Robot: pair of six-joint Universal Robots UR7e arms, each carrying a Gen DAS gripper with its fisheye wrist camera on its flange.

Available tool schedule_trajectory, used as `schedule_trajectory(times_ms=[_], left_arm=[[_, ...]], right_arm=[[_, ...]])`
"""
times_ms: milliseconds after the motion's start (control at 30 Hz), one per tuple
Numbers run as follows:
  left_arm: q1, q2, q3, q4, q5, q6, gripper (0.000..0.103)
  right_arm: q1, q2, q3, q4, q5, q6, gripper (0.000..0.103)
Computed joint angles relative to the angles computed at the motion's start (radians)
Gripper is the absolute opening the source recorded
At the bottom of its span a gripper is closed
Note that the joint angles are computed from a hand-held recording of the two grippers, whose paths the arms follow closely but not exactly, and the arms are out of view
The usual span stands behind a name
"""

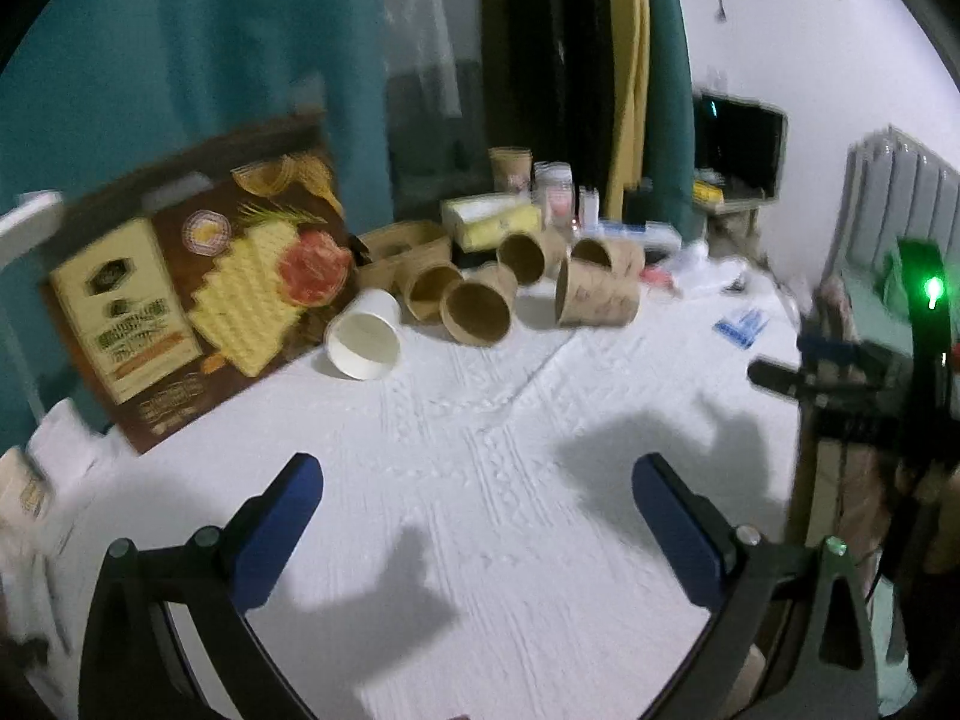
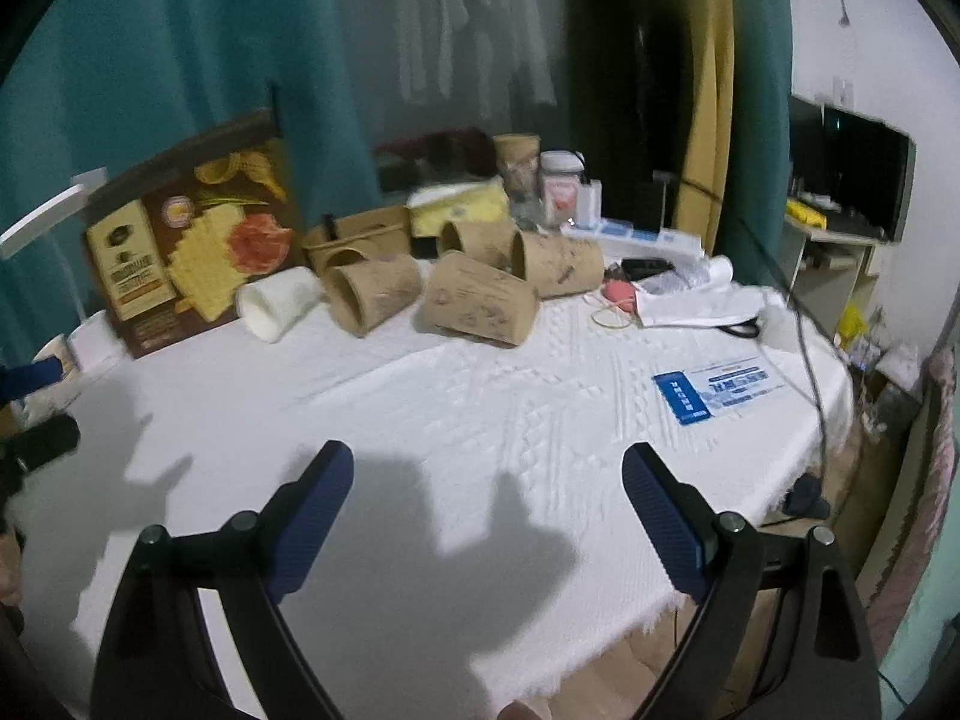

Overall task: Flip cup upright
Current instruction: 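Move the right tool toward the upside-down brown paper cup and close on it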

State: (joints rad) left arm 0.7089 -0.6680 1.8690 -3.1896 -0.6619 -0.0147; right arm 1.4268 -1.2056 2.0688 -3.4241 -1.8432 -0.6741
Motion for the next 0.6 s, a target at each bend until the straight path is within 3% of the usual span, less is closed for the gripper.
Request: schedule_trajectory(times_ms=[133, 267, 600], left_arm=[[0.081, 0.064, -0.165, 0.13, -0.064, 0.063, 0.103], [0.137, 0.159, -0.375, 0.242, -0.093, 0.139, 0.103], [0.217, 0.407, -0.87, 0.493, -0.117, 0.26, 0.103]], right_arm=[[-0.023, 0.068, -0.143, 0.13, 0.0, 0.031, 0.09], [-0.033, 0.119, -0.234, 0.185, 0.008, 0.03, 0.09], [-0.061, 0.155, -0.311, 0.269, 0.033, 0.075, 0.09]])
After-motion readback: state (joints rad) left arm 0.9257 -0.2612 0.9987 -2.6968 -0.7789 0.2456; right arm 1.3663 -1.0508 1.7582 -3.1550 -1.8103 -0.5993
